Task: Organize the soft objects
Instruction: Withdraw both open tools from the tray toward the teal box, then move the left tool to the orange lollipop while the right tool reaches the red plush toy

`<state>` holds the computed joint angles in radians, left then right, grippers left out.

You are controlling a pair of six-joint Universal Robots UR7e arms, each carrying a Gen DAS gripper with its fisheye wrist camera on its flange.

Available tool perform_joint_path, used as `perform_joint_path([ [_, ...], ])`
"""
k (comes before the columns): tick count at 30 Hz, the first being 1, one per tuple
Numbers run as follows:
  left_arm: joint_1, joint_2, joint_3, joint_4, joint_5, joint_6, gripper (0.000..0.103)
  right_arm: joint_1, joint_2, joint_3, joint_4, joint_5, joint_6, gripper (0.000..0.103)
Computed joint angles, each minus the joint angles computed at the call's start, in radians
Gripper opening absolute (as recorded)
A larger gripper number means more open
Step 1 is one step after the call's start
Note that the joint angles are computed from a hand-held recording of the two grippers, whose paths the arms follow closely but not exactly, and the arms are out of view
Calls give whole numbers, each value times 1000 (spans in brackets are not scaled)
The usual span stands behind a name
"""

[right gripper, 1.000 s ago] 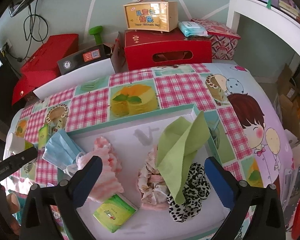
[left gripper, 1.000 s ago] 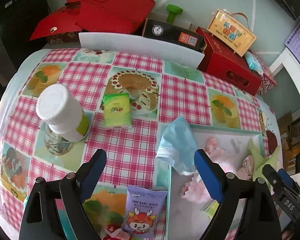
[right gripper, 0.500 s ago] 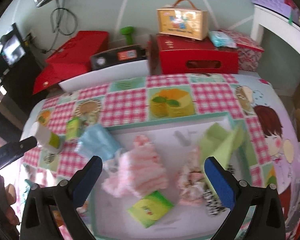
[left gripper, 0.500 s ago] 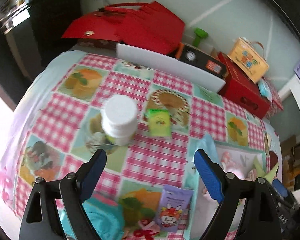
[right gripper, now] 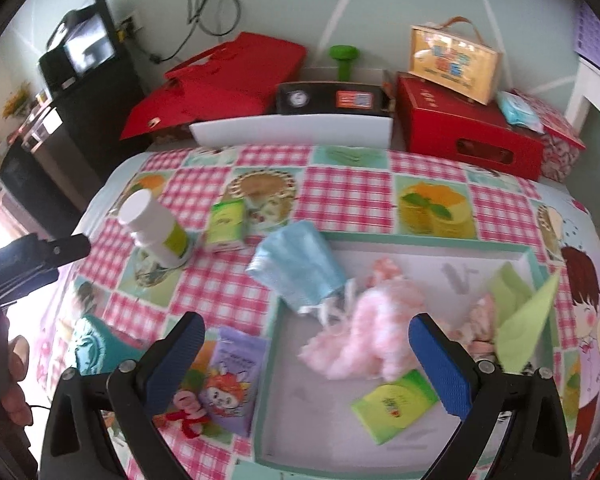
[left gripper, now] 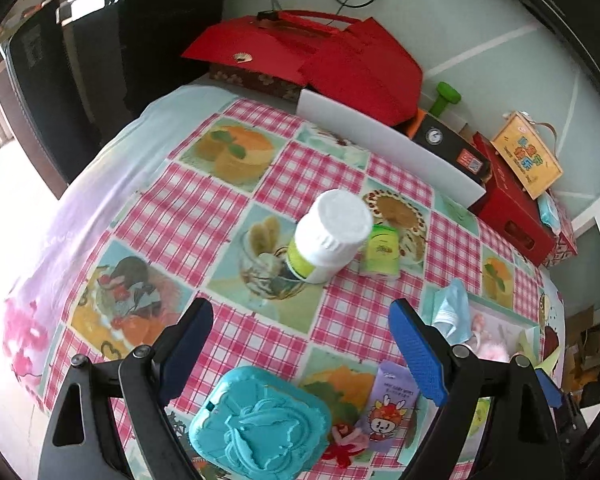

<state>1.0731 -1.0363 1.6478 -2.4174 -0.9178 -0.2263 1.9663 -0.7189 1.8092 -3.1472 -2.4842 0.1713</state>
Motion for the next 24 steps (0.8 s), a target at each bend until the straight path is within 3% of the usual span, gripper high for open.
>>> perform_joint_path([
  [8, 24, 18, -31, 34, -15, -24, 90, -28, 36, -25, -25, 110, -37, 103],
  [15, 36, 32, -52, 72, -16, -35, 89, -32, 69, -62, 31, 110, -59, 103],
  [24, 35, 9, -37, 89, -44, -35, 89, -32, 85, -72, 97, 155, -57, 91],
])
